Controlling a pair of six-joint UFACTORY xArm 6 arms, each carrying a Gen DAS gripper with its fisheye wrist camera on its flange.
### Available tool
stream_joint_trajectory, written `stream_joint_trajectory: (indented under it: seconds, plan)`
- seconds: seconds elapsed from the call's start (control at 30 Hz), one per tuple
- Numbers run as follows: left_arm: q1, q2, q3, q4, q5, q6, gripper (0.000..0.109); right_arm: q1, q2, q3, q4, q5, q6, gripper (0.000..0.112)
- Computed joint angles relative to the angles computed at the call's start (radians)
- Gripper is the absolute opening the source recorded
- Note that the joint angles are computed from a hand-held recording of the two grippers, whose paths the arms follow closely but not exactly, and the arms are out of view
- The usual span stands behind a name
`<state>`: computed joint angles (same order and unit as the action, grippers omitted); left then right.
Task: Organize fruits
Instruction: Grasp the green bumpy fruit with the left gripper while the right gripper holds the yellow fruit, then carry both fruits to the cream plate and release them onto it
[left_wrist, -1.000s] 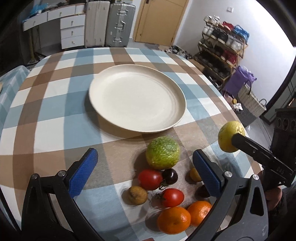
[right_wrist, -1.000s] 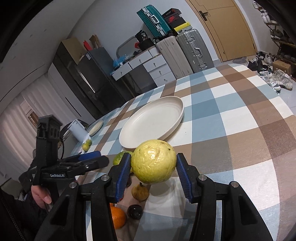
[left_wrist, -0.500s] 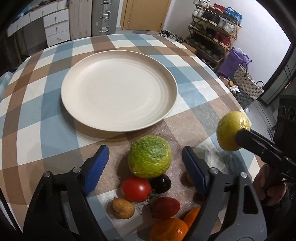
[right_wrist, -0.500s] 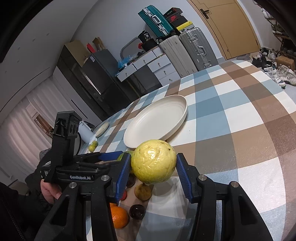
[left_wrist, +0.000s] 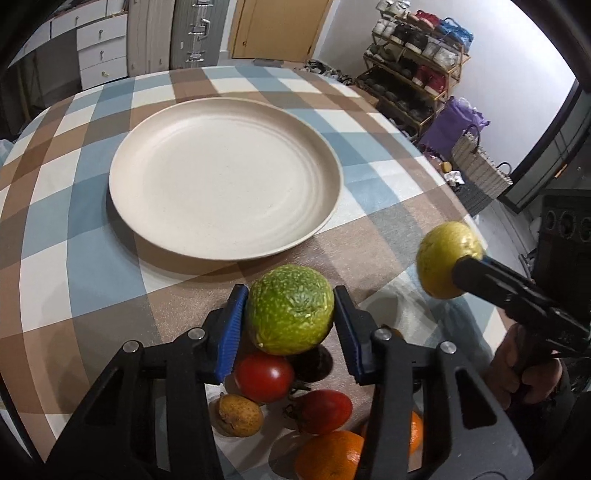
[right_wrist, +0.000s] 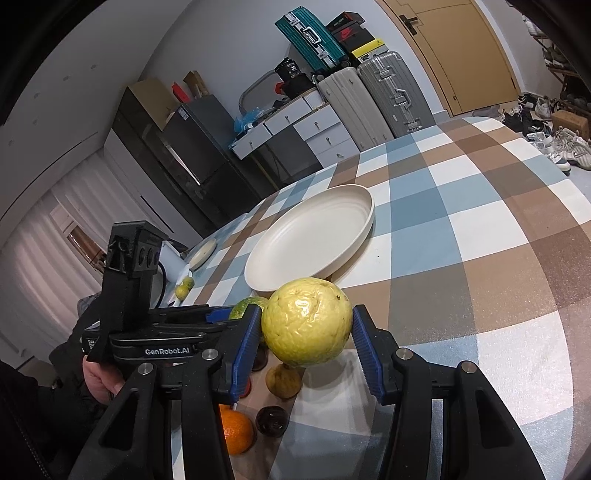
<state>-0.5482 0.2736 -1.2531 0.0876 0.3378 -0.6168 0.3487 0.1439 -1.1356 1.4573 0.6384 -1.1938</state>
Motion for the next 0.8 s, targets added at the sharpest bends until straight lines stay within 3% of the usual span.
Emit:
stream_joint_trajectory:
  seconds: [0.23, 0.43, 0.6, 0.8]
  plan:
    - [-0.001, -0.060, 0.034, -0.037, -0.043, 0.049, 0.044, 0.014, 0.005, -0.027, -0.047, -0.018, 0.028, 0.051]
    - [0.032, -0.104, 0.004, 0.012, -0.015, 0.043, 0.044, 0.035, 0.022, -0.096, -0.127, -0.031, 0.060, 0.051]
    - [0.081, -0.086, -0.067, -0.010, 0.011, 0.090, 0.044, 0.048, 0.088, -0.220, -0.209, -0.021, 0.121, 0.051]
    - [0.148, -0.010, -0.189, -0.087, 0.054, 0.186, 0.044, 0.051, 0.269, -0.470, -0.327, 0.009, 0.234, 0.051]
